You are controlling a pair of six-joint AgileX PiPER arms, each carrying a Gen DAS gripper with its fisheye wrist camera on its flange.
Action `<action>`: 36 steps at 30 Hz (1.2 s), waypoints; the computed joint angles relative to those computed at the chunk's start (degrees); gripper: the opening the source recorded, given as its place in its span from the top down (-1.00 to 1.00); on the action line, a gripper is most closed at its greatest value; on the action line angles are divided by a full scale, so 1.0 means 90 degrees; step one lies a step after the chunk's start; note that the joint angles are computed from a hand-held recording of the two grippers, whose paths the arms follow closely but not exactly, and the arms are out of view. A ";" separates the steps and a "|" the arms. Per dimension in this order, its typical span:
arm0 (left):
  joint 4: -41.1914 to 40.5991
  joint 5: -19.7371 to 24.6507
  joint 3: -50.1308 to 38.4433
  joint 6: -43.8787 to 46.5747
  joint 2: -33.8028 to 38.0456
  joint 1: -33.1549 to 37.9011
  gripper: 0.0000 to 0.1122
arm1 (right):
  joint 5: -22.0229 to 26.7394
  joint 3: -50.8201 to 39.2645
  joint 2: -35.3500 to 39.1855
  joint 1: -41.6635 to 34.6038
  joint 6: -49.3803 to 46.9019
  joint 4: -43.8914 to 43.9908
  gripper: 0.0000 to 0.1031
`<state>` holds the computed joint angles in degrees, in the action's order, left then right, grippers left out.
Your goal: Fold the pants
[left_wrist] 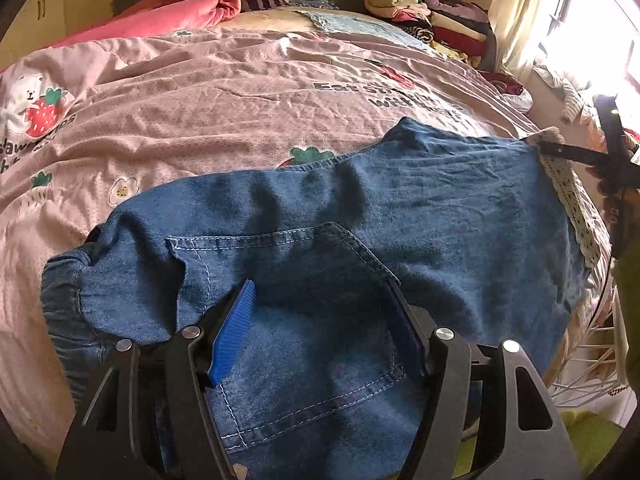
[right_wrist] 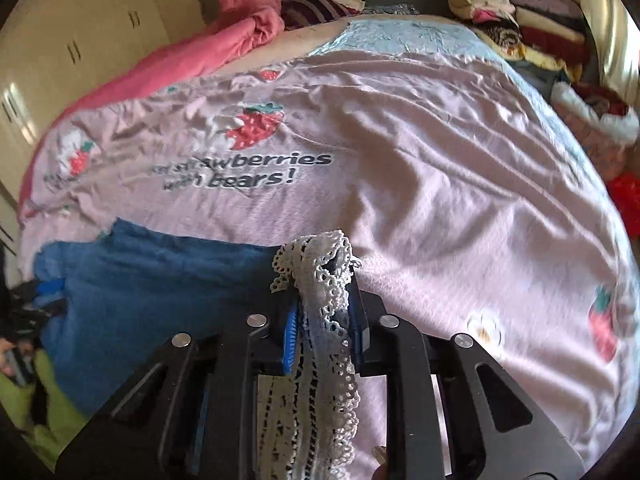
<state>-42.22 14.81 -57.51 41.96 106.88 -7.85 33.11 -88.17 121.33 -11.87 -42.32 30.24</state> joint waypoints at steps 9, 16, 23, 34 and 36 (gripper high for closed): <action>-0.0989 -0.0147 0.0182 0.1047 -0.0023 0.0034 -0.13 | -0.0276 0.0145 0.0050 0.0041 0.0516 -0.0413 0.16; -0.2071 0.0159 0.0723 0.1965 -0.0634 0.0363 -0.14 | 0.0127 0.2174 -0.1702 -0.1005 -0.1590 0.2018 0.06; -0.2750 0.0070 0.1144 0.2831 -0.0744 0.0512 -0.14 | 0.0377 0.3580 -0.2145 -0.1407 -0.2136 0.2303 0.06; -0.3532 -0.0204 0.1298 0.3811 -0.0735 0.0450 -0.14 | -0.0488 0.4353 -0.2602 -0.0865 -0.1519 0.1361 0.80; -0.3620 -0.0111 0.1304 0.3914 -0.0742 0.0543 -0.14 | -0.0740 0.4408 -0.2713 -0.0710 -0.0959 0.0683 0.80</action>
